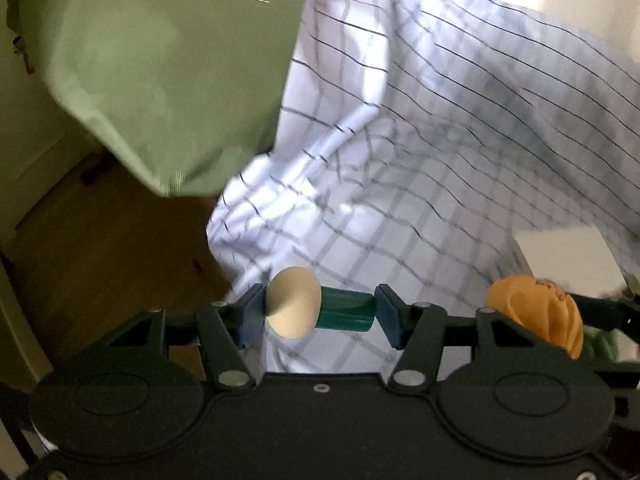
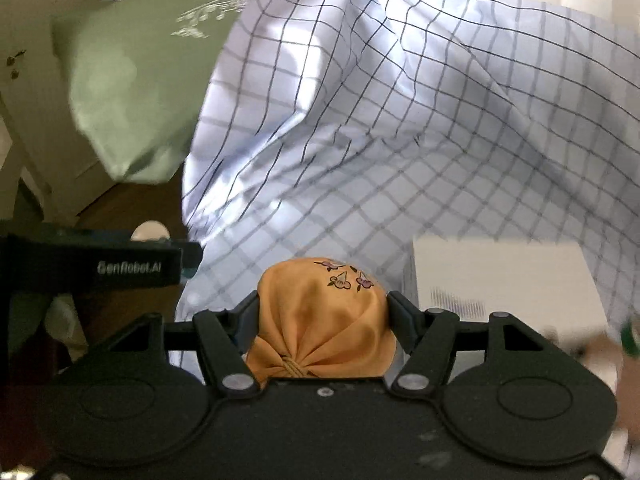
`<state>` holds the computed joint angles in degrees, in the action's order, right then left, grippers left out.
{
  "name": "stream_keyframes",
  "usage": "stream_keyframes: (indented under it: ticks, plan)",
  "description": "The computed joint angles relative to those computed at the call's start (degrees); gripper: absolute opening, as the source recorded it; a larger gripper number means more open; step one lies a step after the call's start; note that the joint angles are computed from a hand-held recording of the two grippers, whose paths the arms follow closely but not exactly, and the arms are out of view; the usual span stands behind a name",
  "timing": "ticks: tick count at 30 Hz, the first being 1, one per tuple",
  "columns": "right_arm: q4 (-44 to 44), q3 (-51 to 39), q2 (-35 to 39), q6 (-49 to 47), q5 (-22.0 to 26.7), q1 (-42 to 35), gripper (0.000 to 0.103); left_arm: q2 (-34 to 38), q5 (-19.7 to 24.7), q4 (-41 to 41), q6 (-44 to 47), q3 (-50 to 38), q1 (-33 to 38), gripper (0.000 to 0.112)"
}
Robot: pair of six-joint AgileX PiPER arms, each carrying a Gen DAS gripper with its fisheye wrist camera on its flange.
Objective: Organize soft objects
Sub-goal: 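Carry the orange pouch and wooden peg in both tools back over the basket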
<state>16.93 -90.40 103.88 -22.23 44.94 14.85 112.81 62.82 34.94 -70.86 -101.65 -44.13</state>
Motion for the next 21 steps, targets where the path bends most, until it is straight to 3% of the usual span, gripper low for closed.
stream_keyframes:
  ticks: [5,10,16,21]
  plan:
    - [1.6,23.1,-17.8,-2.9,-7.5,-2.2,0.066,-4.0,-1.5,1.5,-3.4,5.2,-5.7,0.056]
    - [-1.0,40.4,-34.7,-0.2,-11.0,-4.6,0.066,-3.6,-1.6,2.1,-3.4,4.0,-11.3,0.056]
    - [-0.7,52.7,-52.6,4.0,-8.4,-12.8,0.066,0.3,0.1,3.0,-1.7,-1.4,-17.9,0.056]
    - [4.7,56.0,-61.2,2.9,-3.8,-27.6,0.066,4.8,3.3,3.6,0.6,-7.0,-22.2,0.056]
